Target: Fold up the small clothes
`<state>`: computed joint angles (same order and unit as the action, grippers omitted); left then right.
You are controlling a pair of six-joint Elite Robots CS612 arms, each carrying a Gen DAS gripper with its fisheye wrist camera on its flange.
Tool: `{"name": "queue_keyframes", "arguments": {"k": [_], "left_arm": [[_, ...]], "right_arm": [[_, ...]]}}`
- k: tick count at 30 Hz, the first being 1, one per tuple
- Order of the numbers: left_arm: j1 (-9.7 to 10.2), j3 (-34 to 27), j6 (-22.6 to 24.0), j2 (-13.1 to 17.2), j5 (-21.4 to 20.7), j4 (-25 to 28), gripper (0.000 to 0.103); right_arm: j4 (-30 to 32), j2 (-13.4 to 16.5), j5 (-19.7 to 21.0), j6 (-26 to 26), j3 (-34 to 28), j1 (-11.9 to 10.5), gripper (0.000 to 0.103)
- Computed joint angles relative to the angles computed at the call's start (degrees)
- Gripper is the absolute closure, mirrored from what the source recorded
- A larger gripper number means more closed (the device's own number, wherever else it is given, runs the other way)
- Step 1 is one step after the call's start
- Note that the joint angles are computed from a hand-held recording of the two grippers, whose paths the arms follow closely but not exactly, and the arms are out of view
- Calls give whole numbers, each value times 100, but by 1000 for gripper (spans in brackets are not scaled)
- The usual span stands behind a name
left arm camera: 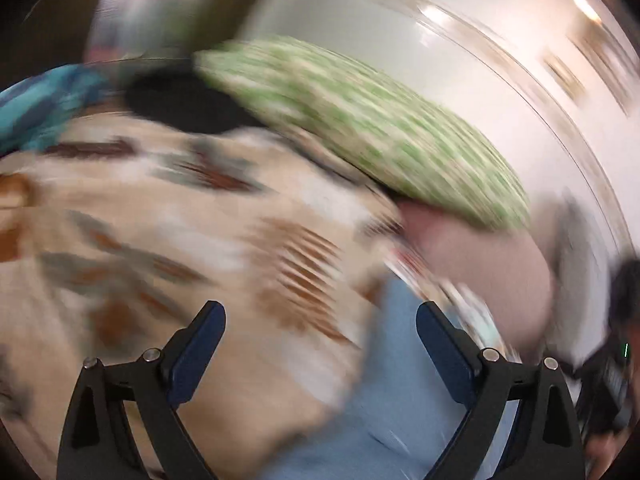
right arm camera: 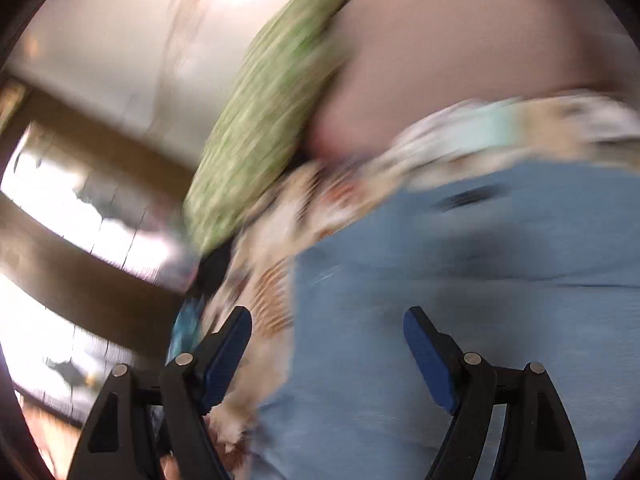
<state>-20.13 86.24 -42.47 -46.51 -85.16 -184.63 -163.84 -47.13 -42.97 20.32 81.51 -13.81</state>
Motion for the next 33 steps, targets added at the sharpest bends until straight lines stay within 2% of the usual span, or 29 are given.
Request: {"name": "queue_keyframes", "arguments": {"k": [1,2,3,4,6,7,8,9,10,11,12,13,14,17,19,20,22,24,27,29,30,32,33], "left_arm": [[61,-14,-227,-3,104,104,7],[172,-34,-653,5,176,285,7],[250,-56,-931,16,150,406,7],[340,-87,-1220,40,46,522,7],[429,-152,-1492,100,-89,662,7],[452,-171,-1578,119,-102,681,7],[469,-194,-1629,133,-157,681,7],[479,-171,-1672,120,-232,642,7],[486,-145,-1703,108,-253,588,7],[484,-113,-1723,86,-241,561,7],[486,-117,-1736,87,-258,562,7],[500,-114,-1729,88,-326,537,7],[511,-82,-1714,69,-356,515,7],[509,-46,-1744,24,-290,479,7],[506,13,-1782,-18,-240,442,7],[507,19,-1791,-20,-244,425,7],[500,45,-1803,-34,-205,423,7],[497,83,-1787,-50,-180,403,7],[521,122,-1746,-71,-150,391,7],[547,129,-1782,-80,-118,388,7],[565,134,-1861,-82,-136,381,7],[601,130,-1984,-75,-240,359,7],[606,132,-2004,-74,-253,348,7]], "right_arm": [[201,169,148,-108,-282,154,22],[235,448,431,24,-654,286,22],[33,677,555,396,-904,374,22],[-257,956,599,996,-1205,461,22],[-190,1576,721,2196,-1892,595,23],[-278,1700,465,2654,-1992,687,24],[-606,1738,315,2871,-2085,708,25],[-812,1775,405,2849,-2158,729,23],[-827,1862,735,2950,-2351,751,23],[-603,1873,1086,2930,-2457,764,23],[-388,1775,1198,2671,-2383,759,23],[-398,1573,1155,2364,-2119,746,23],[-648,1411,1103,2270,-1849,734,23],[-1588,970,970,2660,-860,638,23],[-2051,740,616,2992,-266,643,23],[-2474,617,603,3230,83,638,23],[-2717,536,615,3537,395,660,23],[-2739,627,469,3792,344,766,23],[-2554,666,-322,3832,260,888,23],[-2509,723,-619,4091,169,933,27],[-2490,727,-728,3961,119,968,38],[-2007,606,-1002,3162,53,1075,51],[-1928,601,-1036,2958,-3,1112,51]]}}
